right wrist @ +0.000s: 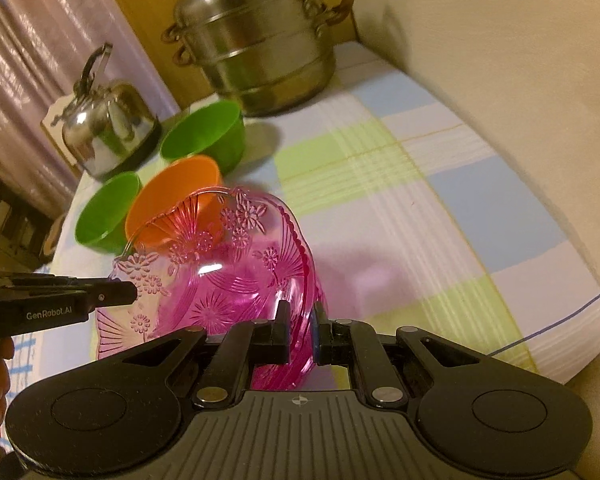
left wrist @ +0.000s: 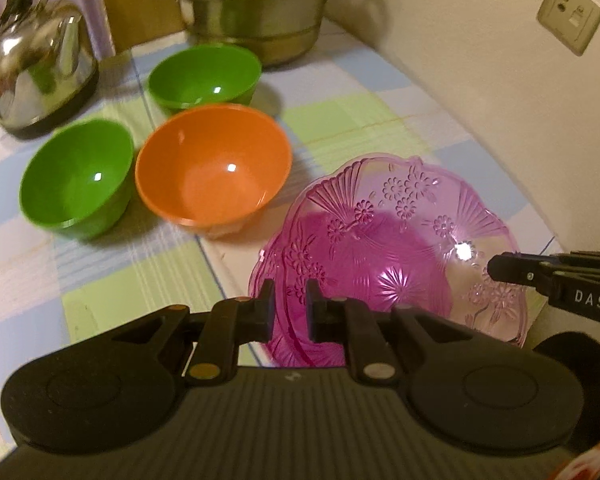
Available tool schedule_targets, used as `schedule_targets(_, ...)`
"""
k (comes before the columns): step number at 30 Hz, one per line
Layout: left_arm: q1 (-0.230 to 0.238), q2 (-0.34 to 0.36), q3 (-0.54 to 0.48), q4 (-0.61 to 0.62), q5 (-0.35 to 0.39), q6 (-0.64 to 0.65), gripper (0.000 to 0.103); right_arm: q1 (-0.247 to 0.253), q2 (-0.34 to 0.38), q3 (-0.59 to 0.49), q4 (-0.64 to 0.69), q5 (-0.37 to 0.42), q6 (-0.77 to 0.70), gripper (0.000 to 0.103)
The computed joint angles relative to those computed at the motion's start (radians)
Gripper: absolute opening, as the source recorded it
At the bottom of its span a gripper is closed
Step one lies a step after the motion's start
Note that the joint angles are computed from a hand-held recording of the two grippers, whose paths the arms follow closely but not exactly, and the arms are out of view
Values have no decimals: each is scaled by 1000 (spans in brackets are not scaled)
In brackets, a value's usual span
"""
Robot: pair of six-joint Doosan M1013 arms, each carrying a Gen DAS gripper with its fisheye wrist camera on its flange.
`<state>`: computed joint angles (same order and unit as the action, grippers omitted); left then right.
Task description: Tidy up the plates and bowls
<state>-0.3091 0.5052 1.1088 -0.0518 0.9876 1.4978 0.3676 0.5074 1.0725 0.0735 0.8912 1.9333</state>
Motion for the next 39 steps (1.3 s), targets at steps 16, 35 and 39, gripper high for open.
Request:
schedule_targets(16, 10, 23, 15, -11, 11, -38, 14, 2, 45, -25, 10, 44, -40, 10)
schedule_targets(35, 14, 38, 8, -19, 18, -45, 14, 3, 64, -46, 6, 66, -35, 10)
schedule_targets(39, 14, 40, 8, -21, 22, -46, 14, 3, 65, -47, 6, 65, -34, 10)
